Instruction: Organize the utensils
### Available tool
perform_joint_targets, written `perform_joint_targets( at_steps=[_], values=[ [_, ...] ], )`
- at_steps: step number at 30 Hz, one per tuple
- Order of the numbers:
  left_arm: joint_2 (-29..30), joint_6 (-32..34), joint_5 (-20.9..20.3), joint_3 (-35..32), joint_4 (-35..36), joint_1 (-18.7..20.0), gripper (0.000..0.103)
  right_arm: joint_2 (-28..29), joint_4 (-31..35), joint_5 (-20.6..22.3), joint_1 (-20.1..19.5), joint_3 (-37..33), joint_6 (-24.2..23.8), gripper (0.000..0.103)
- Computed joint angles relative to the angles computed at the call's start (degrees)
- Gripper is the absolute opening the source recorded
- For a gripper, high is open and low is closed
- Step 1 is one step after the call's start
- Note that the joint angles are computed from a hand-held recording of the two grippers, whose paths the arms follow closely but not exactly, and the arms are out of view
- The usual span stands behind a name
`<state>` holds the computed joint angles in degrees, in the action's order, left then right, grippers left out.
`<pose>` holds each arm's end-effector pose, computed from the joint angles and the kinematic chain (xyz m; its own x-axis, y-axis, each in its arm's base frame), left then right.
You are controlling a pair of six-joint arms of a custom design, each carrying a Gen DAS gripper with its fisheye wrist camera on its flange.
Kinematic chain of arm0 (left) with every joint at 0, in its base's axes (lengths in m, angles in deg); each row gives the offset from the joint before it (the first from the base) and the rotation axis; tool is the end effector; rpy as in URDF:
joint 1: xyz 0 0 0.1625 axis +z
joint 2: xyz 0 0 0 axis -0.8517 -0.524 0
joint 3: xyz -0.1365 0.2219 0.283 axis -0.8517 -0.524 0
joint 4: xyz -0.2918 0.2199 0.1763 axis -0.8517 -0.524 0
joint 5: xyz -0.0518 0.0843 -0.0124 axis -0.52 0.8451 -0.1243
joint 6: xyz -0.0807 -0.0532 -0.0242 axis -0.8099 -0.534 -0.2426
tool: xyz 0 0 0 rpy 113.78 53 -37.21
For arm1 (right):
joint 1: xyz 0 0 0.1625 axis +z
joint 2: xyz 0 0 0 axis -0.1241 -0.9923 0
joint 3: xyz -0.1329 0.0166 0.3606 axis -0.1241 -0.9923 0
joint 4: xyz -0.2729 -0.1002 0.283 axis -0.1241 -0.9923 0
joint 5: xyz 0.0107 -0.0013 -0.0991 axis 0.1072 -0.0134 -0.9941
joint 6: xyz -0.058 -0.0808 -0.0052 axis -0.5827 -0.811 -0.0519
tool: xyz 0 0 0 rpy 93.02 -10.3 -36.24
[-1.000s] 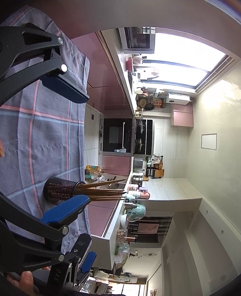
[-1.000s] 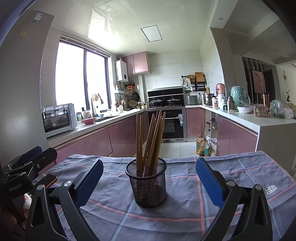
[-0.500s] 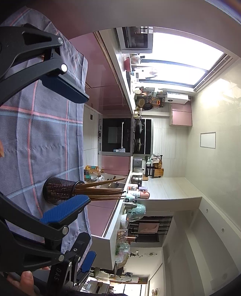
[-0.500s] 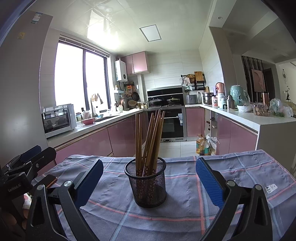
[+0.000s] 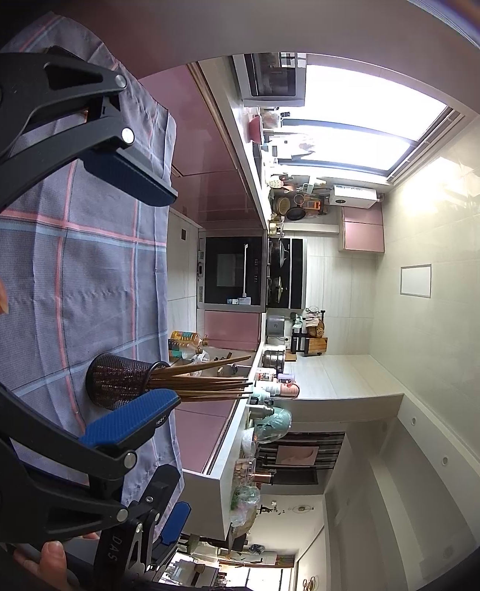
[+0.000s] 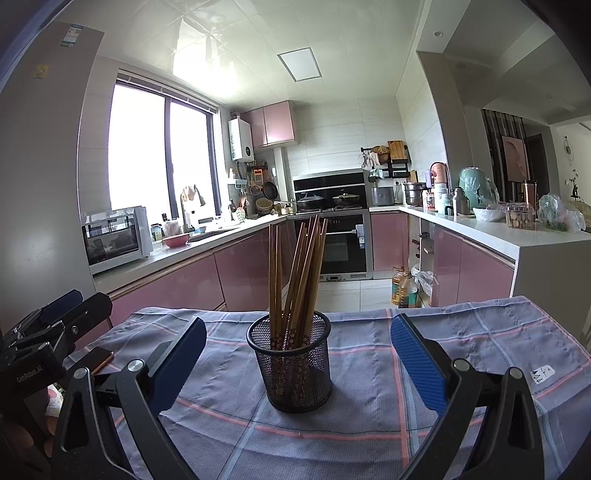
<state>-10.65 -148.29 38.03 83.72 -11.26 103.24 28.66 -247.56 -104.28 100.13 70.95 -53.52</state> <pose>-0.2282 -0.5433 0.1361 -0.6777 -0.3793 -0.6300 0.6314 0.1390 -0.7629 0.1926 -0.6547 0.1313 -0.6078 -0.6268 0.4876 -0.7398 0.2238 -0.6346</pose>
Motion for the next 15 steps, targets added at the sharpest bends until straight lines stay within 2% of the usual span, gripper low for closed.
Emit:
perform_joint_targets(
  at_steps=[15],
  values=[
    [0.03,-0.06,-0.03,-0.18,0.26,0.03,0.097,0.27,-0.20,-0.08,0.07,-0.16,0.10,0.097]
  ],
)
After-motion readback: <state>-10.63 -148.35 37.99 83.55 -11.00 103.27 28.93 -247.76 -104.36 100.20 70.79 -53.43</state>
